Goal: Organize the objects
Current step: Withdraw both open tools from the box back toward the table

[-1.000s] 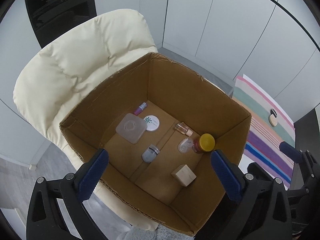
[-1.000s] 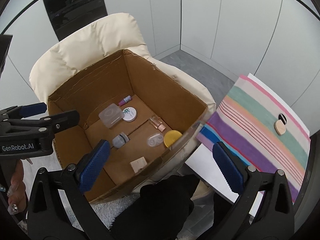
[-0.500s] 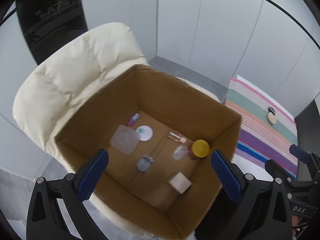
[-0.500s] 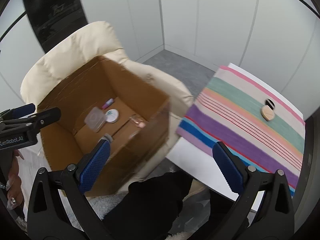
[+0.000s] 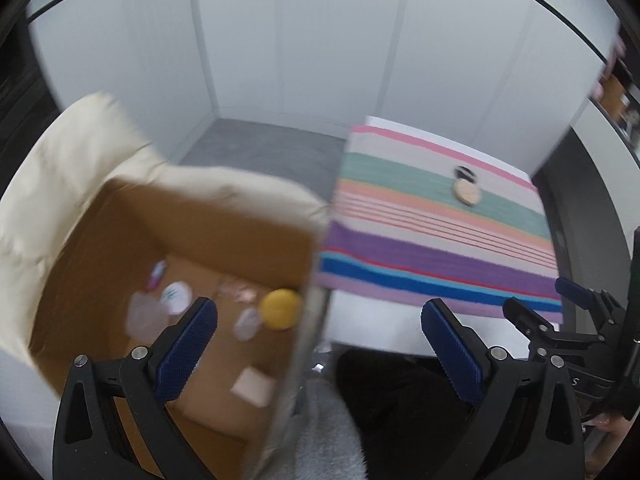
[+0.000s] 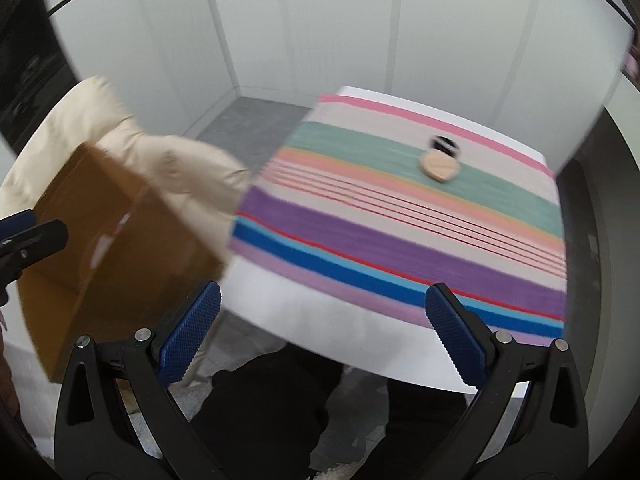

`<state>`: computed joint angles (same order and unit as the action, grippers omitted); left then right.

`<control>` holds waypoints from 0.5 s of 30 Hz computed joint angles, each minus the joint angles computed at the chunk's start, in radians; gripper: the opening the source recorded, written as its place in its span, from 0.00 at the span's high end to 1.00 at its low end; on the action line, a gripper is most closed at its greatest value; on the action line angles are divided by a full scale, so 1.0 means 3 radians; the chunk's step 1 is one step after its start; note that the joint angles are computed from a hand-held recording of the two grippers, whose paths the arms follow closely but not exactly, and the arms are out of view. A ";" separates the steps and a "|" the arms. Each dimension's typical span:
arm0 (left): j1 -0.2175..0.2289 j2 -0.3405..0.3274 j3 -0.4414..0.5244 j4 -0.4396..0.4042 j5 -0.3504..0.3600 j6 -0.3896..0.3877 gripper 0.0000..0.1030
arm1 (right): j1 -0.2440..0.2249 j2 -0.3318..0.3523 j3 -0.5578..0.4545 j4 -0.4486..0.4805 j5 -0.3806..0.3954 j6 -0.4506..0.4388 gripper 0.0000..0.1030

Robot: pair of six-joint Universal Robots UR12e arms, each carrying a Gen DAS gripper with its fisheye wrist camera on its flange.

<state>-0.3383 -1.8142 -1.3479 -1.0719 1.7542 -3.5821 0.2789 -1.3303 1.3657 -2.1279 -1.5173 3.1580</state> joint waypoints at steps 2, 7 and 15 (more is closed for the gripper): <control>-0.0054 -0.0135 0.0163 -0.0005 -0.0026 0.0112 0.01 | -0.0078 -0.0028 0.0052 -0.0040 -0.0062 0.0086 0.00; -0.0172 -0.0504 0.0595 0.0054 -0.0052 0.0380 0.00 | -0.0194 -0.0109 0.0200 -0.0272 -0.0461 0.0093 0.00; -0.0292 -0.1183 0.1325 0.0035 -0.0412 0.0910 0.01 | -0.0506 -0.0199 0.0355 -0.0238 -0.0366 0.0383 0.00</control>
<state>-0.4260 -2.1690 -0.9505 -1.0612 1.6306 -3.3090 0.1272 -1.3900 1.4720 -2.1992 -1.6271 3.2731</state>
